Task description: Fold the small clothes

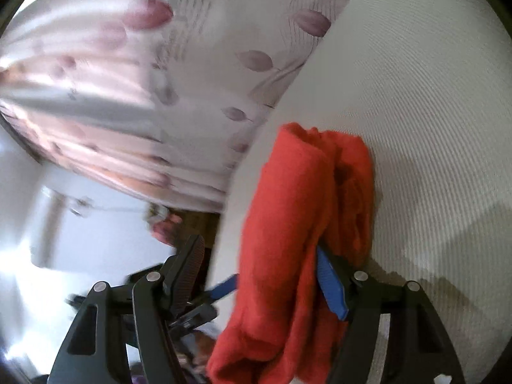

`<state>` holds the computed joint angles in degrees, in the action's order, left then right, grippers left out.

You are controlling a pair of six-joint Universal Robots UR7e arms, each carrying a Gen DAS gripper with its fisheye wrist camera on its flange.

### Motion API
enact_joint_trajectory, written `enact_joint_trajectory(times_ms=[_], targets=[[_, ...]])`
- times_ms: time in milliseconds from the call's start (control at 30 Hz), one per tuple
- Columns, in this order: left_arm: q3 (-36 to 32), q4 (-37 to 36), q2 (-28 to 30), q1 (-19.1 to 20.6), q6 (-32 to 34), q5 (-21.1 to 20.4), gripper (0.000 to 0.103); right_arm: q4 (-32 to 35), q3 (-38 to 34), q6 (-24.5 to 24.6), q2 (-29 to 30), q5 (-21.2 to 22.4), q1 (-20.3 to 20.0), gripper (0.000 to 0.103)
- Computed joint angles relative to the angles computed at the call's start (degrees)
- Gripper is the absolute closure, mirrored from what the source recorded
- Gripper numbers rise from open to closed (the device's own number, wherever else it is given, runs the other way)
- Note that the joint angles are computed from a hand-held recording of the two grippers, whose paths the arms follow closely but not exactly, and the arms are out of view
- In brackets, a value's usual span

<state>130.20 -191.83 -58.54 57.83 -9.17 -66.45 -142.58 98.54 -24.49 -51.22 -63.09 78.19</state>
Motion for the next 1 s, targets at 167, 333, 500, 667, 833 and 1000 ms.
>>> enact_joint_trajectory(times_ms=[167, 333, 500, 667, 833, 1000], targets=[[1.66, -3.05, 0.17, -1.29, -0.44, 2.59, 0.029, 2.32, -4.70, -2.07, 3.61, -9.67, 5.17, 0.087], [2.66, -6.77, -0.31, -1.29, -2.57, 3.66, 0.029, 5.29, -6.13, -10.91, 4.58, 6.38, 4.70, 0.087], [2.82, -6.92, 0.90, -1.27, -1.67, 3.50, 0.029, -0.10, -5.81, -3.34, 6.51, 1.78, -0.93, 0.087], [2.80, -5.60, 1.50, -2.65, -1.04, 6.01, 0.028, 0.79, -5.28, -1.67, 5.02, 1.19, -1.89, 0.076], [3.02, -5.97, 0.44, -1.45, -3.36, 3.49, 0.027, -4.89, 3.06, -3.25, -1.75, -0.37, -2.54, 0.072], [4.62, -7.04, -0.89, -2.26, -4.52, 3.14, 0.027, -5.83, 13.97, -11.95, -9.88, -5.41, -2.20, 0.071]])
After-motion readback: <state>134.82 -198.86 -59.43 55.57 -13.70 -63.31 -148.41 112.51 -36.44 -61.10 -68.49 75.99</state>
